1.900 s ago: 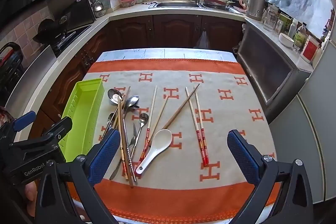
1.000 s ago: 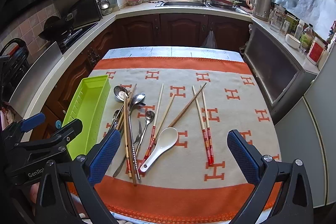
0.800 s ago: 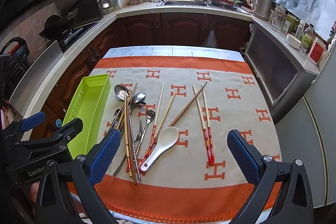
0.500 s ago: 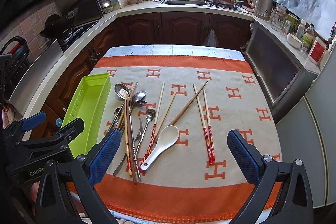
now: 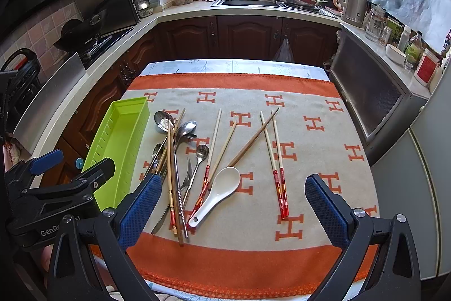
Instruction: Organize utensils
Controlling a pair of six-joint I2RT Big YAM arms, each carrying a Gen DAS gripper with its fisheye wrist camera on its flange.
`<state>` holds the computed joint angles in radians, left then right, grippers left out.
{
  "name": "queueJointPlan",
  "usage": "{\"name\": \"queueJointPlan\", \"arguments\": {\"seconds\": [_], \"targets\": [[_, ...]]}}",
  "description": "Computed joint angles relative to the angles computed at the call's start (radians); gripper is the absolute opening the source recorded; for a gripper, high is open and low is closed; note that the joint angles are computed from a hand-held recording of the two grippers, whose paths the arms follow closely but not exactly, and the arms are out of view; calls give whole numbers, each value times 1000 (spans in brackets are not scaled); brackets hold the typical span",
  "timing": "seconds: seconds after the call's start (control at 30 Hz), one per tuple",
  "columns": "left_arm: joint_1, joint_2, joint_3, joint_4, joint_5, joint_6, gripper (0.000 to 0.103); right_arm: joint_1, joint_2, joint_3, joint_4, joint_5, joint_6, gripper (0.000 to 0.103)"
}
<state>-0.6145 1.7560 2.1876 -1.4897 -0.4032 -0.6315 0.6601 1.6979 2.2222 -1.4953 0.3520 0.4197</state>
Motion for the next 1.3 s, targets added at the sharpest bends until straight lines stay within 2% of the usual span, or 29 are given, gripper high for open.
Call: {"name": "queueJointPlan", "arguments": {"seconds": [0.97,1.3], "targets": [[-14,9,6,-8,-4,-10,102,0,-13,-17,10,-4,2,103],[-28,26,35,-34,-6,-17,102,0,-20,-30,19,-8,14,103]]}}
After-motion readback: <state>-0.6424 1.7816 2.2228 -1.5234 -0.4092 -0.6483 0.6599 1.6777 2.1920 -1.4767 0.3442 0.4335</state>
